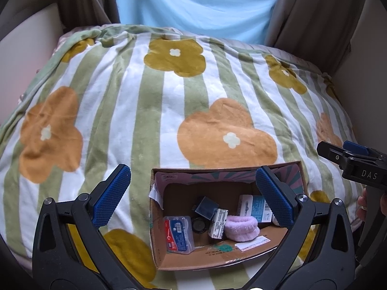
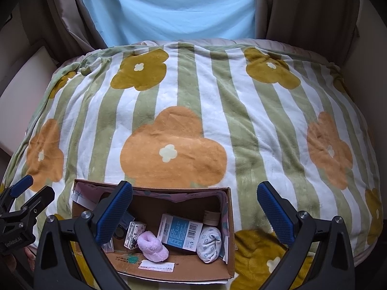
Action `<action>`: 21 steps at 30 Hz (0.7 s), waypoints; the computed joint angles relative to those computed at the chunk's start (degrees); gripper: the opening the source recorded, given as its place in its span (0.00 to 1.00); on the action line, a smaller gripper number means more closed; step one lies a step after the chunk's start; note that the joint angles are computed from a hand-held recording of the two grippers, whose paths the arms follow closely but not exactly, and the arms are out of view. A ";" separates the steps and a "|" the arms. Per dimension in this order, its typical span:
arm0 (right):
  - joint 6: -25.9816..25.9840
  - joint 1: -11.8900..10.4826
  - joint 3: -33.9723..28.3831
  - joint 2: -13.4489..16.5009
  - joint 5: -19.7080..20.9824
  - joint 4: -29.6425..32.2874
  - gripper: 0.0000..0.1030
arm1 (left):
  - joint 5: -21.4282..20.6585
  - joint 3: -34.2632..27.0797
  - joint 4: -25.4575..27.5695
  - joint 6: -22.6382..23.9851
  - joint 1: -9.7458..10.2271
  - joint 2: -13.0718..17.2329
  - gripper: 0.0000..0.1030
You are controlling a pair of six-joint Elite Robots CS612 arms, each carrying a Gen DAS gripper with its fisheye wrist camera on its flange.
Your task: Organize objects
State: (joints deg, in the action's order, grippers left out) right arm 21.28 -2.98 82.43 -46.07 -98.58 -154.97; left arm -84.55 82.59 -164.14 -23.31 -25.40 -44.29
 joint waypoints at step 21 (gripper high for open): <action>-0.79 -0.10 -0.90 0.42 0.22 -0.50 0.99 | -3.97 -0.06 -3.38 -0.25 0.26 0.09 1.00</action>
